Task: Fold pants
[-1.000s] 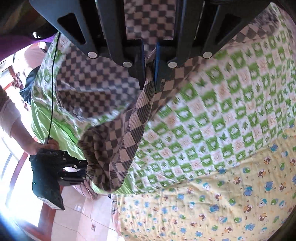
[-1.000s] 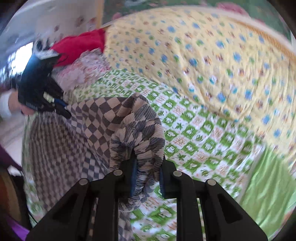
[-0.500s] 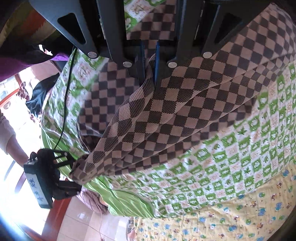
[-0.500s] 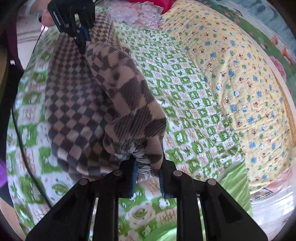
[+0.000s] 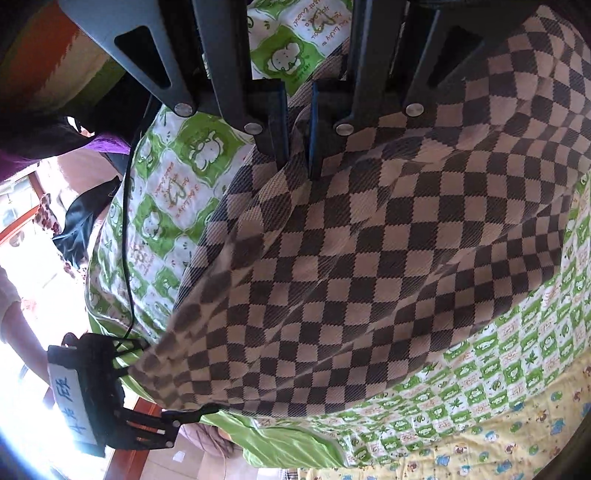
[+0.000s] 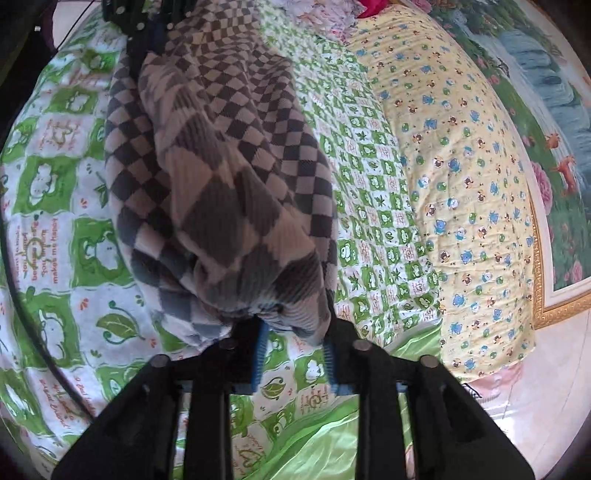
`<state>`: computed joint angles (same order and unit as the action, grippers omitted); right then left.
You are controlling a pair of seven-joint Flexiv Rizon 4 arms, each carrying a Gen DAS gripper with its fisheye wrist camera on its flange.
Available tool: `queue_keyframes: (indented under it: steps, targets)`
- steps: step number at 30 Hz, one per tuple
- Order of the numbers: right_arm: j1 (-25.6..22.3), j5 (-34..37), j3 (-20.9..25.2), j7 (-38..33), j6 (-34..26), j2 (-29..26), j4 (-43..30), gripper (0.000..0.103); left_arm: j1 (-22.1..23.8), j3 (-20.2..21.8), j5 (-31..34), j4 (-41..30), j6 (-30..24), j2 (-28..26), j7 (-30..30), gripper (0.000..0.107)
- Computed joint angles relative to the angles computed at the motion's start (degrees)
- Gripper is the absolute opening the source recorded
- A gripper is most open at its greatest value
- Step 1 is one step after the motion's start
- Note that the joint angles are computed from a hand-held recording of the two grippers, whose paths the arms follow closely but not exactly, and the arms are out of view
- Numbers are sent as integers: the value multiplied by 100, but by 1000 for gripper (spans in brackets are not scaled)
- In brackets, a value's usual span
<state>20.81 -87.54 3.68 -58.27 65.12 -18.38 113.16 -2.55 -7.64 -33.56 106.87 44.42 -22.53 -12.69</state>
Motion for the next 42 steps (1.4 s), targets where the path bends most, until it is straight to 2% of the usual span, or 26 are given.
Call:
queue_keyframes:
  steps: [1, 2, 4, 9, 12, 14, 17, 19, 21, 23, 25, 27, 30, 31, 34, 38, 42]
  targets:
    - [103, -167, -70, 165, -219, 76, 75, 57, -21, 2, 11, 4, 34, -8, -26, 9]
    - [47, -156, -1, 206, -286, 106, 90, 59, -20, -2, -4, 8, 44, -10, -34, 11]
    - [-24, 461, 131, 188, -272, 274, 204, 63, 5, -7, -62, 28, 11, 31, -36, 14]
    - [-114, 1749, 329, 675, 34, 774, 532, 69, 73, 20, -382, 184, -14, 222, -97, 28]
    - [-151, 2331, 381, 1102, 578, 928, 598, 73, 145, 67, -706, 346, -29, 402, -99, 34]
    - [-146, 2342, 330, 1675, 1136, 962, 640, 79, 194, 139, -909, 468, -47, 538, -152, 36]
    - [-44, 1668, 25, 3069, 2179, 739, 439, 85, 250, 277, -1128, 639, 39, 697, -292, 36]
    - [126, 934, -298, 4124, 2861, 380, 54, 85, 314, 374, -1264, 724, 118, 760, -423, 36]
    - [316, 869, -337, 4477, 3083, -58, -384, 85, 390, 462, -1341, 785, 171, 816, -541, 36]
    - [368, 1537, -30, 3937, 3069, -428, -652, 85, 481, 556, -1416, 855, 287, 873, -653, 36]
    - [482, 1923, 156, 3556, 3118, -842, -1023, 85, 584, 627, -1469, 864, 422, 861, -742, 36]
    - [357, 2548, 813, 2791, 2843, -1356, -1525, 84, 702, 691, -1530, 876, 554, 858, -842, 36]
    - [316, 2961, 1433, 2040, 2374, -1915, -2181, 73, 911, 775, -1643, 868, 704, 834, -1007, 36]
    - [420, 3043, 1417, 1996, 2339, -1995, -2276, 67, 971, 800, -1659, 838, 767, 803, -1111, 36]
    - [517, 3502, 1842, 1372, 1784, -2451, -2872, 46, 1178, 851, -1707, 698, 882, 646, -1490, 36]
    - [825, 3893, 1950, 818, 1163, -2838, -3469, 46, 1433, 842, -1627, 312, 802, 308, -2221, 37]
    - [1170, 4150, 1753, 481, 650, -3070, -3941, 46, 1662, 758, -1525, -147, 719, -66, -2923, 37]
